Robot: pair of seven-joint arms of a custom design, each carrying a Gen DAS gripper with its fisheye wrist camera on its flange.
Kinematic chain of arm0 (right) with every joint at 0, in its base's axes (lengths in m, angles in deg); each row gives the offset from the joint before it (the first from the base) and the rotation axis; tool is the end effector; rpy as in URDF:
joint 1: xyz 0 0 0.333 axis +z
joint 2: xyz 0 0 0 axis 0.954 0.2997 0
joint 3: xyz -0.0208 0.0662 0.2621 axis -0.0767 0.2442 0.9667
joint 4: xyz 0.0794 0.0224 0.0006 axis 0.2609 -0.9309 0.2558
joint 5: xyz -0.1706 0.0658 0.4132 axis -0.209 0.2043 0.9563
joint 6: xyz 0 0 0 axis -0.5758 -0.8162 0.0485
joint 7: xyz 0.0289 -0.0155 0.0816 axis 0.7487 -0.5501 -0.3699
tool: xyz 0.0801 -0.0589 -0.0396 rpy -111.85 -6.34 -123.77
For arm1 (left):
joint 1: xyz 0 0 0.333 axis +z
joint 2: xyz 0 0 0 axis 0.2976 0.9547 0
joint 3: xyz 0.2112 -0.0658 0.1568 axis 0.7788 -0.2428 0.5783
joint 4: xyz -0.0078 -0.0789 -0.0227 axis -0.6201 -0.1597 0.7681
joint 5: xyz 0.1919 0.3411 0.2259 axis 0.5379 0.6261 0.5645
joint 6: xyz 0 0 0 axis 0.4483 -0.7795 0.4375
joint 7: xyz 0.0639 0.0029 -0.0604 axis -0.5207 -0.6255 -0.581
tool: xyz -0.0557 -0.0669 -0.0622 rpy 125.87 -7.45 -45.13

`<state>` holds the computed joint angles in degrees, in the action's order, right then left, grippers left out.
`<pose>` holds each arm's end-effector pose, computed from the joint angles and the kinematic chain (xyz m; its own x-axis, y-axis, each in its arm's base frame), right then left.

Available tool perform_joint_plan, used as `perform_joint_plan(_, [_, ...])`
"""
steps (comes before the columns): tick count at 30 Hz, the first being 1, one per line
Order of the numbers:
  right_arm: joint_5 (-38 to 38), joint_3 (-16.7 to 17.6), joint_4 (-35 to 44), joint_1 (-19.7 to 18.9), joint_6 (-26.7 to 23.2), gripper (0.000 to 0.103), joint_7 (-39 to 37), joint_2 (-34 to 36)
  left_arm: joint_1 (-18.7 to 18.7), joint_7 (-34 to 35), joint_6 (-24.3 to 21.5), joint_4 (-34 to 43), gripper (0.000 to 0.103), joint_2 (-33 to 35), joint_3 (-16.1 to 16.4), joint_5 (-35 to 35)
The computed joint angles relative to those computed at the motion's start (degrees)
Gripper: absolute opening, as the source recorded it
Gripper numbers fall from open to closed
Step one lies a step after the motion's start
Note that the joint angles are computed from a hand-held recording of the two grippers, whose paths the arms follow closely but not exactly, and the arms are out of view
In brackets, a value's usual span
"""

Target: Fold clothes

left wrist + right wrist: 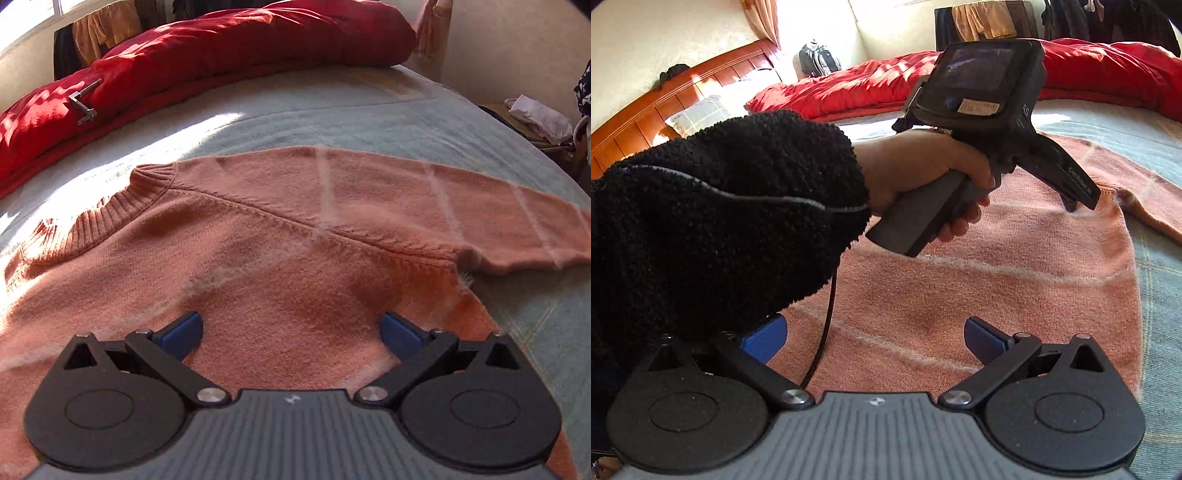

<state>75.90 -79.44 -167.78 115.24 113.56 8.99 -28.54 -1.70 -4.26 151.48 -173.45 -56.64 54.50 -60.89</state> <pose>0.2996 0.3294 0.4524 0.5314 -0.7792 -0.3325 -0.7073 -0.1919 -0.6804 0.5174 -0.3722 0.4324 -0.3594 -0.9331 -0.0126 -0.7418 0.2938 -0.6029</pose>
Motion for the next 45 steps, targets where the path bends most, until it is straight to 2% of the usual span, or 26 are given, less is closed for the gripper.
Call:
perform_joint_plan(1, [0.32, -0.47, -0.27, 0.44, 0.2, 0.103, -0.29, -0.37, -1.9, 5.92, 0.69, -0.81, 0.102, -0.83, 1.16, -6.3])
perform_joint_plan(2, [0.66, -1.02, -0.51, 0.93, 0.45, 0.103, -0.75, -0.64, -1.79, 15.31, 0.89, -1.54, 0.102, -1.86, 0.38, -15.76])
perform_joint_plan(3, [0.91, -1.26, -0.58, 1.18, 0.58, 0.103, -0.99, -0.76, -2.75, 21.86, 0.56, -1.9, 0.102, -2.67, 0.74, -21.92])
perform_joint_plan(4, [1.08, -1.33, -0.54, 1.29, 0.67, 0.103, -1.11, -0.76, -3.76, 28.29, -0.18, -2.07, 0.102, -3.43, 1.18, -27.91])
perform_joint_plan(5, [1.18, -1.28, -0.49, 1.33, 0.75, 0.103, -1.16, -0.79, -4.63, 31.17, -0.68, -2.18, 0.102, -4.09, 1.69, -30.51])
perform_joint_plan(9, [1.06, -0.72, -0.51, 1.6, 0.79, 0.103, -1.43, -1.36, -2.99, 24.43, 0.79, -2.86, 0.102, -5.61, 0.97, -26.7])
perform_joint_plan(12, [1.11, -0.84, -0.67, 2.11, 0.88, 0.103, -1.83, -1.73, -1.55, 17.3, -2.89, -1.25, 0.102, -3.89, 1.38, -25.08])
perform_joint_plan(14, [1.3, -1.03, -0.83, 2.19, 0.76, 0.103, -1.95, -1.99, -0.95, 14.99, -4.26, -1.05, 0.102, -2.93, 1.42, -23.86])
perform_joint_plan(18, [0.47, 0.38, -1.1, 0.12, -0.14, 0.103, 0.07, -2.6, -0.87, 12.48, -3.34, -2.6, 0.102, -3.5, 0.59, -19.99])
perform_joint_plan(21, [0.01, 0.71, -1.32, -0.7, -0.48, 0.103, 1.49, -2.98, -1.95, 14.56, -4.66, -3.52, 0.102, -4.95, 0.53, -21.39])
perform_joint_plan(26, [-1.01, 1.18, -1.89, -0.78, 0.03, 0.103, 2.74, -4.45, -4.4, 21.12, -7.22, -5.39, 0.102, -8.68, 1.96, -30.59])
perform_joint_plan(29, [-1.45, 0.89, -2.42, -0.02, 0.74, 0.103, 2.37, -5.53, -4.98, 21.66, -6.94, -6.84, 0.102, -11.48, 2.84, -34.13])
perform_joint_plan(31, [-1.58, 0.84, -2.47, 0.32, 0.98, 0.103, 2.4, -6.09, -4.48, 19.43, -7.18, -7.7, 0.102, -13.42, 2.64, -32.6])
perform_joint_plan(35, [-2.46, 1.83, -2.61, -0.04, 0.73, 0.103, 3.32, -7.69, -2.59, 12.73, -9.45, -10.56, 0.102, -19.2, 1.78, -25.14])
perform_joint_plan(38, [-2.87, 1.36, -3.5, 0.54, 0.95, 0.103, 2.96, -9.98, -1.17, 7.71, -11.15, -14.64, 0.102, -25.2, 1.36, -19.33])
perform_joint_plan(41, [-2.94, 1.1, -5.2, 0.78, 1.39, 0.103, 3.1, -13.55, -0.09, 2.47, -14.83, -19.9, 0.102, -32.81, 1.38, -15.22])
perform_joint_plan(45, [-4.23, 4.03, -7.16, -2.7, -0.17, 0.103, 7.59, -18.31, -0.39, -1.2, -20.15, -26.87, 0.102, -44.55, 2.11, -11.56])
